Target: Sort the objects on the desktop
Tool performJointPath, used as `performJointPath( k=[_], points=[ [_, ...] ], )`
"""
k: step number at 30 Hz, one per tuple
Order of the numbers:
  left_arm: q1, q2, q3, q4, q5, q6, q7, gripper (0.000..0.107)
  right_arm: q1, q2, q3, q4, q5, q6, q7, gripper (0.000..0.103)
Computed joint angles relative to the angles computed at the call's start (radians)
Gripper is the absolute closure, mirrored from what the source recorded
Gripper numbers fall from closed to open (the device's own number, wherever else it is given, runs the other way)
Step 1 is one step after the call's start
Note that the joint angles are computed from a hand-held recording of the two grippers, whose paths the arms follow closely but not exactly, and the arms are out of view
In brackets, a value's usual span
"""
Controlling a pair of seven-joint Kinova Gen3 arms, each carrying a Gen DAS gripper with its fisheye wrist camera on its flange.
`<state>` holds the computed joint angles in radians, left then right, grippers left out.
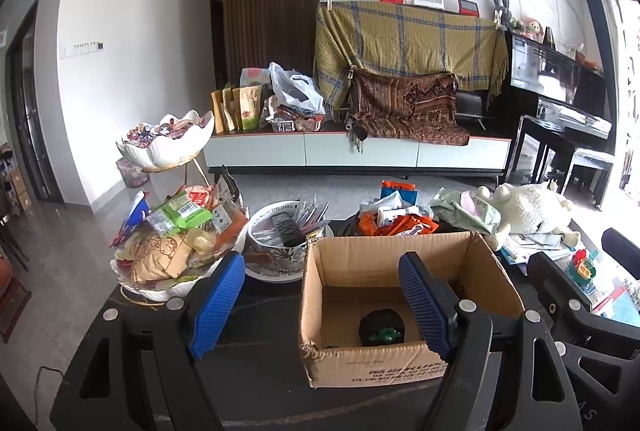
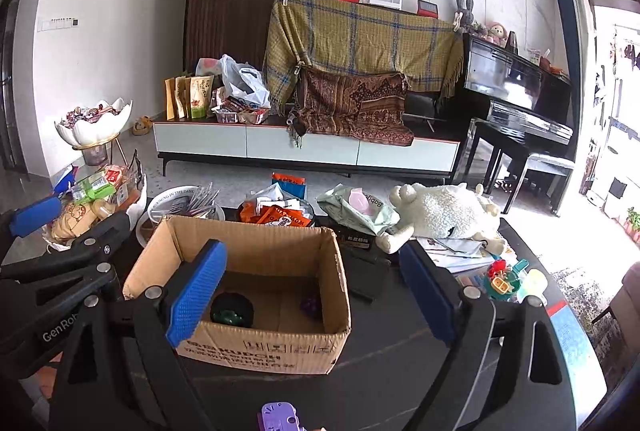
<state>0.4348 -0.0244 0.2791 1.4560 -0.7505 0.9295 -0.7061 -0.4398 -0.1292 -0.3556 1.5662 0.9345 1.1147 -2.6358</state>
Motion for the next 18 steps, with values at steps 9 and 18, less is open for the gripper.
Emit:
performJointPath(
  k=[9,18],
  points=[
    [-0.015,-0.044,0.022,0.012,0.013,0.023,-0.021,0.032,-0.018,-0.022,-0.043,-0.001,0.018,0.054,-0.02,0.016],
    [-0.054,-0.08,0.044,-0.002,0.083,0.06,-0.081,0.031,-0.037,-0.035,-0.09,-0.014,0.046,0.118,-0.027,0.016]
  ],
)
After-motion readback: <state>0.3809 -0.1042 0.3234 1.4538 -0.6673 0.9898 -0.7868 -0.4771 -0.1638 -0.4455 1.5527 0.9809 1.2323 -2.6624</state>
